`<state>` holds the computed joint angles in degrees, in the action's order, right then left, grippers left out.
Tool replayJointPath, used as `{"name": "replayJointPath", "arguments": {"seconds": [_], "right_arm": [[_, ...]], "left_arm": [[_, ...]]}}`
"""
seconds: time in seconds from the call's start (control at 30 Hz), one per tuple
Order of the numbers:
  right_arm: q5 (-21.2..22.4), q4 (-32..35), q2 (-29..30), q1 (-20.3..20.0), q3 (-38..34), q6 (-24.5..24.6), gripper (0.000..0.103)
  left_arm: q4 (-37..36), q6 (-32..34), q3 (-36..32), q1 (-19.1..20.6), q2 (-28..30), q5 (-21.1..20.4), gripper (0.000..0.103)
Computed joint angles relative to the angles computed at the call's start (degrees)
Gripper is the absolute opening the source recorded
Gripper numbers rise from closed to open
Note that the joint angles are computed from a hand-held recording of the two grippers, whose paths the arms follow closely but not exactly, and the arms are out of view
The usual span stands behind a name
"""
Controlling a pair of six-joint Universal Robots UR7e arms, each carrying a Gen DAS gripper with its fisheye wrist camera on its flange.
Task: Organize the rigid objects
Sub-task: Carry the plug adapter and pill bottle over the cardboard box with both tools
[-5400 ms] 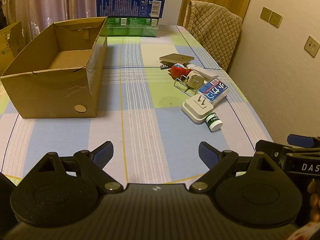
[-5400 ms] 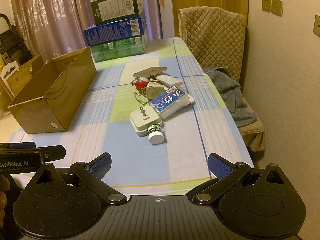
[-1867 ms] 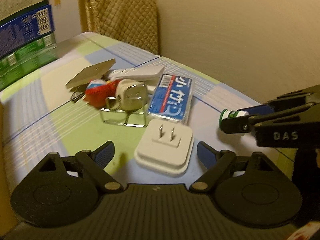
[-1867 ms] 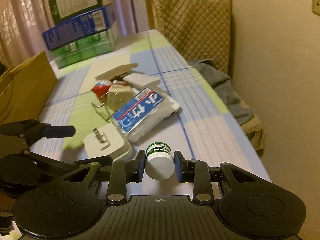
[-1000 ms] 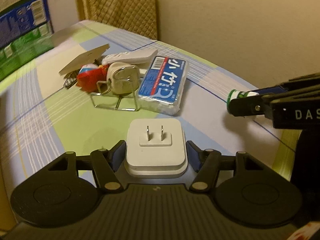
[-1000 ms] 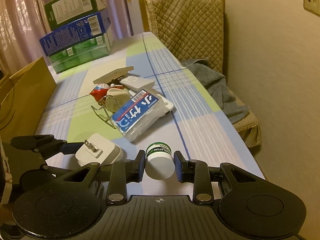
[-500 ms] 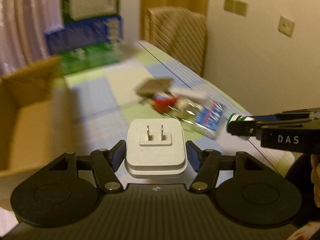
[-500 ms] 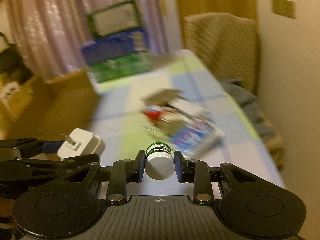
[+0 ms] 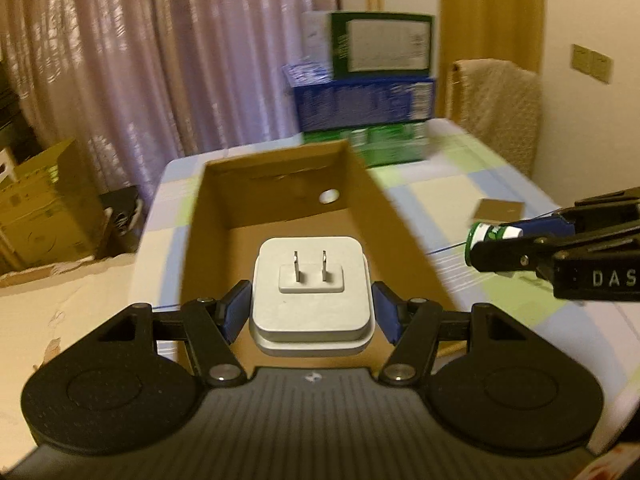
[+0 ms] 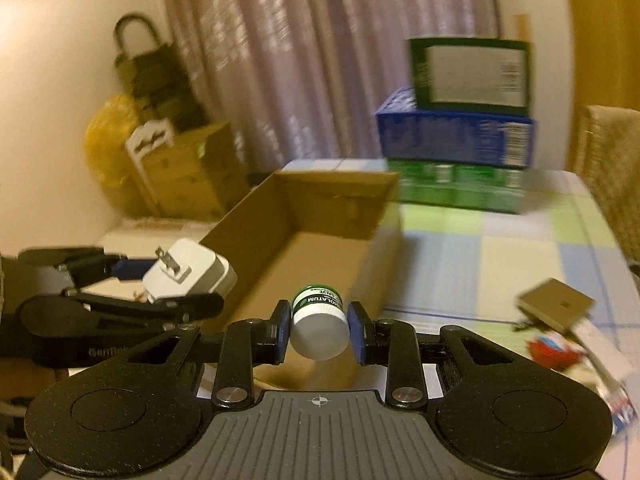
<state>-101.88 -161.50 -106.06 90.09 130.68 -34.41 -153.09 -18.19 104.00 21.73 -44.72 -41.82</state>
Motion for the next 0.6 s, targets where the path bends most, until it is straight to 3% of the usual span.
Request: {"name": "replayJointPath", "arguments": {"seconds": [0.2,0.6], "right_arm": [[-2.12,-1.27,4.90,-0.04,-0.06,-0.01,0.027],[-4.54,-2.16,6.70,0.44,-0.01,-0.62,0.027]], "left_arm": [[-0.65,0.43,2.00,2.33,-1.35,-0.17,0.060],[-3.78,0.85,2.01,4.02,-0.12,-1.35,0.060]]}}
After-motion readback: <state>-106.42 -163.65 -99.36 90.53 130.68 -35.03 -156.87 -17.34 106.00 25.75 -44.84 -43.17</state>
